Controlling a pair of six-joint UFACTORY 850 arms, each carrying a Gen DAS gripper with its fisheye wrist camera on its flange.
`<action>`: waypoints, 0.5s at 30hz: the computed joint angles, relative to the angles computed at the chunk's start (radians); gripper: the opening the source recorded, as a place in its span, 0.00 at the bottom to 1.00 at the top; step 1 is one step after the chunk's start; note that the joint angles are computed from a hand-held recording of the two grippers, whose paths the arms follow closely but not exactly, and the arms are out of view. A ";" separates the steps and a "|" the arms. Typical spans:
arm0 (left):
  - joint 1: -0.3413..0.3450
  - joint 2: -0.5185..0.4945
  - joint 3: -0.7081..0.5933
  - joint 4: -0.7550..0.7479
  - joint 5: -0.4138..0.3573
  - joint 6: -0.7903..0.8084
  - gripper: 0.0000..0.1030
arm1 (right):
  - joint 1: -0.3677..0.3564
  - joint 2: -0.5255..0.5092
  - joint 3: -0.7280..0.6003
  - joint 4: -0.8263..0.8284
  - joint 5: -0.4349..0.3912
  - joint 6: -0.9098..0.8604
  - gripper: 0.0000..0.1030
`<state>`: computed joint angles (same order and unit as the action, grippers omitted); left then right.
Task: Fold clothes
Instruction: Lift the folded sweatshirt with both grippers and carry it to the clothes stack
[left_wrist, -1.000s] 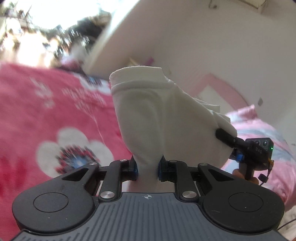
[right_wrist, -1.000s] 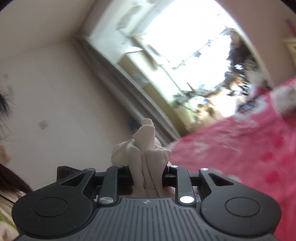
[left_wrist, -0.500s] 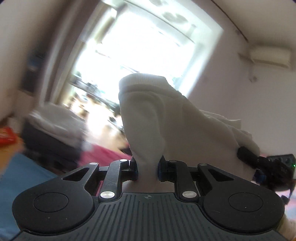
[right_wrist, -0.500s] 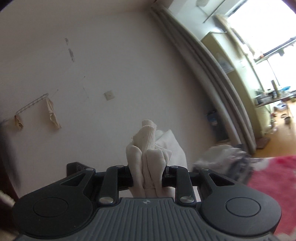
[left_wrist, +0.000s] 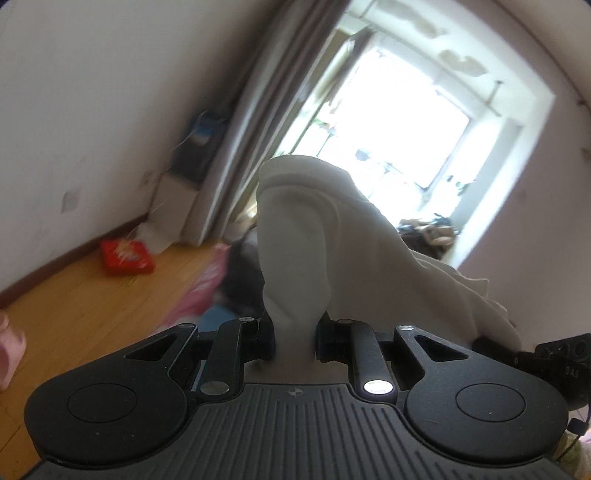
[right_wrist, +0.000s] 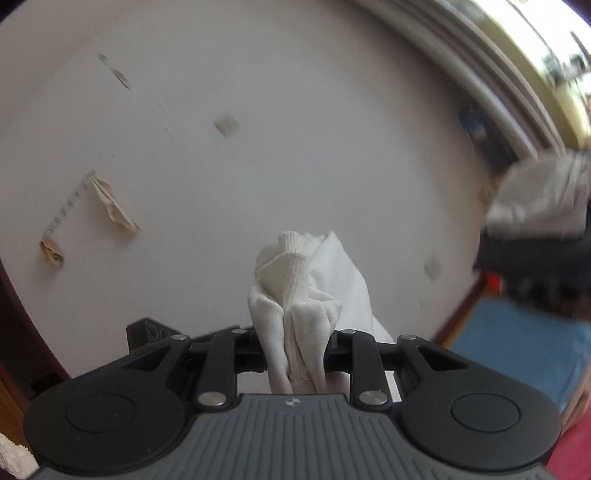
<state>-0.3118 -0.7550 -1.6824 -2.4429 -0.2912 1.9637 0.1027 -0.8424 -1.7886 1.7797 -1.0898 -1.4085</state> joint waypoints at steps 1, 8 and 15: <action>0.008 -0.019 -0.014 0.035 0.003 -0.041 0.16 | 0.006 -0.020 -0.020 -0.020 0.004 0.025 0.25; 0.051 -0.120 -0.113 0.397 0.020 -0.412 0.16 | 0.024 -0.155 -0.132 -0.078 0.029 0.157 0.25; 0.066 -0.128 -0.143 0.573 -0.013 -0.544 0.16 | 0.006 -0.262 -0.278 -0.100 0.018 0.296 0.25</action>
<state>-0.2460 -0.8829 -1.8258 -1.8697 -0.3044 1.4198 0.1082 -1.1041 -2.0663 1.6796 -1.0714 -1.1124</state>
